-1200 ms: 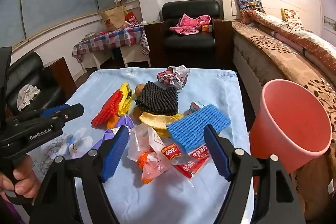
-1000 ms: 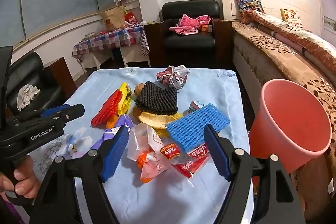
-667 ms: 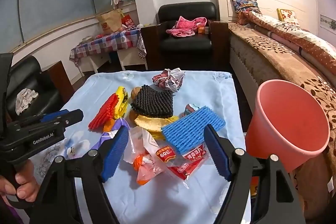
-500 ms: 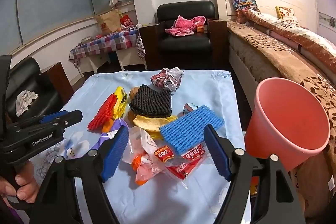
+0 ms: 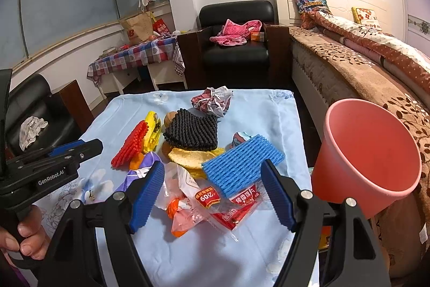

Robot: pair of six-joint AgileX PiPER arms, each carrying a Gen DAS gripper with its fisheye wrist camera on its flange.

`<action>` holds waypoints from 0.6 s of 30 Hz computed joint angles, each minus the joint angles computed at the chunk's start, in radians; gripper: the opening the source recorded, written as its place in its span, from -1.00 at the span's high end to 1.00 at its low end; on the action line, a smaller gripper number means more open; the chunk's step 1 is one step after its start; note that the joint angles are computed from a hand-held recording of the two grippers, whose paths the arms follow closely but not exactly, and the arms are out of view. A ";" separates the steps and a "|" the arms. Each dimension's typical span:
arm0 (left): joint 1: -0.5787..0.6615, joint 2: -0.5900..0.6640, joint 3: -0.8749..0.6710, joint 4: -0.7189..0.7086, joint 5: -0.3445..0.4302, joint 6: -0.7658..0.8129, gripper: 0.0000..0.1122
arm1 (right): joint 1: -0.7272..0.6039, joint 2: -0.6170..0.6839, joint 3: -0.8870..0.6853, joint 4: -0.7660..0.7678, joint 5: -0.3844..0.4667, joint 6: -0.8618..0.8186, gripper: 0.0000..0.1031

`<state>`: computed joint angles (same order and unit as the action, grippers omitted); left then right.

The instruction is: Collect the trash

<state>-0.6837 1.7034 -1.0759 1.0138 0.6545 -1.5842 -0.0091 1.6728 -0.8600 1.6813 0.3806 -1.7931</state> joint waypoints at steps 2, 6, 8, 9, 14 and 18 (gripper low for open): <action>-0.001 0.001 -0.001 0.000 0.002 0.000 0.32 | 0.000 0.000 0.000 0.002 -0.001 -0.001 -0.41; -0.001 0.004 -0.003 0.002 0.001 -0.002 0.32 | 0.000 -0.001 0.000 0.002 -0.001 -0.001 -0.41; 0.000 0.000 -0.001 0.000 0.000 0.000 0.32 | 0.000 -0.001 0.000 -0.002 -0.001 0.004 -0.41; 0.000 0.000 -0.001 0.000 0.000 0.000 0.32 | 0.000 -0.001 0.000 -0.002 -0.001 0.004 -0.41; -0.003 0.004 -0.007 -0.004 0.005 0.003 0.32 | 0.000 -0.001 0.002 0.005 -0.001 -0.004 -0.41; -0.001 0.003 -0.006 -0.005 0.001 0.005 0.32 | 0.000 -0.001 0.000 -0.003 -0.001 0.004 -0.41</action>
